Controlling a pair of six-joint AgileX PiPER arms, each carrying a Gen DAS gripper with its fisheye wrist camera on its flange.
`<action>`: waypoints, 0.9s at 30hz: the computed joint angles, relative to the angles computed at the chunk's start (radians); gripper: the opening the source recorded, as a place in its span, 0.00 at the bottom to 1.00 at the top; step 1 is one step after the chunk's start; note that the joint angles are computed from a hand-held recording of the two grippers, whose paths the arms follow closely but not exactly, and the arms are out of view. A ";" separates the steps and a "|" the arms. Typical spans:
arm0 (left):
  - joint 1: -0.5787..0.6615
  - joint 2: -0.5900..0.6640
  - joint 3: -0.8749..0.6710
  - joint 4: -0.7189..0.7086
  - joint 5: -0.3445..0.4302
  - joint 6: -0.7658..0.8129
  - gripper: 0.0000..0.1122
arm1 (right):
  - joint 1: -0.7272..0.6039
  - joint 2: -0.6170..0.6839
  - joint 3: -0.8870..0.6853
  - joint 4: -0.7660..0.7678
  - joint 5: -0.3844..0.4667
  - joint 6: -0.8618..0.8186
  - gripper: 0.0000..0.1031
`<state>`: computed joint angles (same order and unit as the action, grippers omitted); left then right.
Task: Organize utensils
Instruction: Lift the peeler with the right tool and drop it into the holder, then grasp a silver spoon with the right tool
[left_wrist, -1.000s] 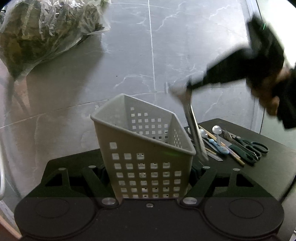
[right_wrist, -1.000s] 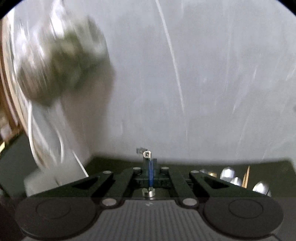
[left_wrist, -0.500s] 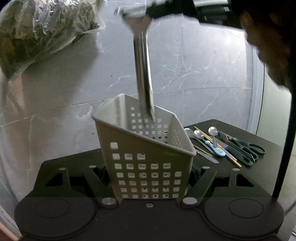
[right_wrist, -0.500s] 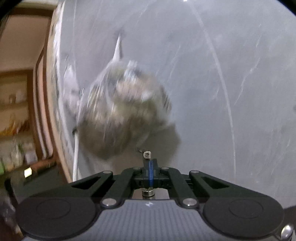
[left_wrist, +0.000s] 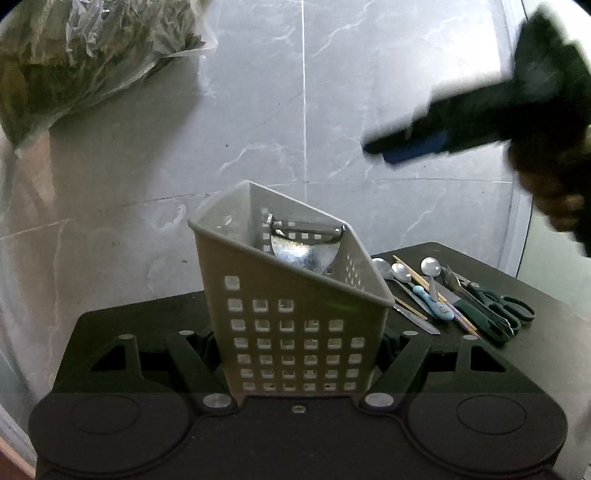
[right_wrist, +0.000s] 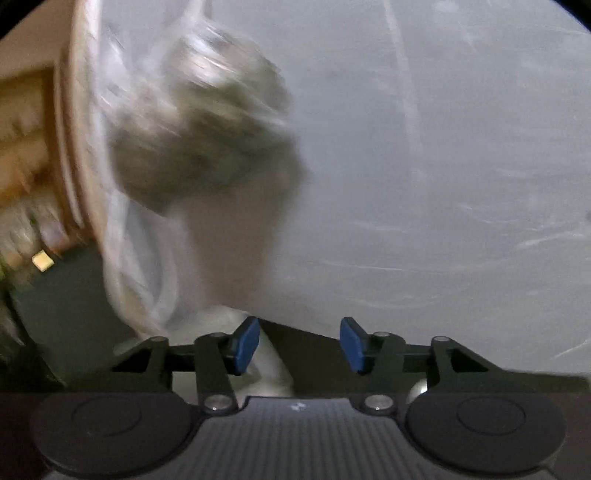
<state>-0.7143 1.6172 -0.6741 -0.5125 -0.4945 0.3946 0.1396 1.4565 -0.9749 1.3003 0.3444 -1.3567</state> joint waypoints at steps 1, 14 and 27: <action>-0.006 0.001 -0.007 -0.027 0.003 0.022 0.68 | -0.059 0.089 -0.076 -0.091 0.055 0.050 0.53; -0.123 0.047 -0.095 -0.447 -0.046 0.322 0.68 | -0.203 0.671 -0.686 -0.530 0.426 0.232 0.32; -0.125 0.051 -0.098 -0.450 -0.050 0.326 0.68 | -0.208 0.515 -0.515 -0.284 0.342 0.109 0.01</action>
